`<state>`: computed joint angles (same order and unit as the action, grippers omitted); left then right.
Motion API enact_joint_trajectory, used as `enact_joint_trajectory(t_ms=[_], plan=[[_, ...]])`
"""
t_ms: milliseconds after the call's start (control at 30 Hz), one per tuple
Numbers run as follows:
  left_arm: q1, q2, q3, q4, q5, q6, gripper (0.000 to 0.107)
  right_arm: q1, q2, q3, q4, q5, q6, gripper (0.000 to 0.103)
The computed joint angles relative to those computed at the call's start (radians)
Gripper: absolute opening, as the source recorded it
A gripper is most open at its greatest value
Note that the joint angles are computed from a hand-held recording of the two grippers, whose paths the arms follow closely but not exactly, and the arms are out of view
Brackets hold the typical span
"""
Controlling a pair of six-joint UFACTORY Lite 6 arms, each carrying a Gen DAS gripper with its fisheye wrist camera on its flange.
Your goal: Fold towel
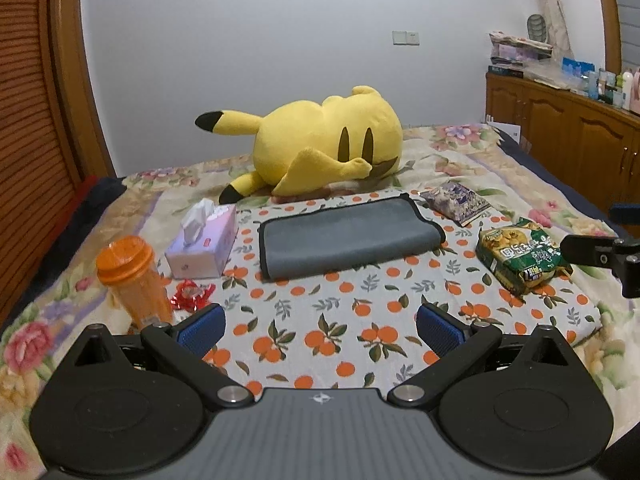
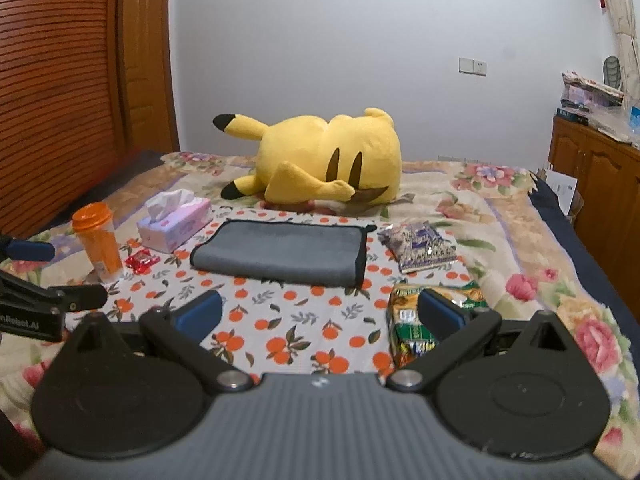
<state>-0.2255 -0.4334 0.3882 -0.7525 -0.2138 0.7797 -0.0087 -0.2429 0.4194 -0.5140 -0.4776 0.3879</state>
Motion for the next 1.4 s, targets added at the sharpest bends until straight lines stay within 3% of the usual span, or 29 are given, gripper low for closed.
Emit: enact_joint_trajectory(t_ms=[967,1100,1200,1400], plan=[[0.052,-0.004,-0.228,0.38,-0.139,-0.421,0.103,-0.001,0.016,-0.143,0.086,-0.102,-0.084,0.103],[0.075,0.004,-0.241,0.431,-0.155,-0.477,0.103,0.025,0.046,-0.132,0.159,-0.098,-0.152,0.103],[0.086,-0.021,-0.252,0.452,-0.154,-0.499,0.103,0.036,0.049,-0.135,0.199,-0.099,-0.186,0.103],[0.043,-0.081,-0.29,0.33,-0.184,-0.392,0.103,0.032,0.045,-0.144,0.223,-0.105,-0.2,0.103]])
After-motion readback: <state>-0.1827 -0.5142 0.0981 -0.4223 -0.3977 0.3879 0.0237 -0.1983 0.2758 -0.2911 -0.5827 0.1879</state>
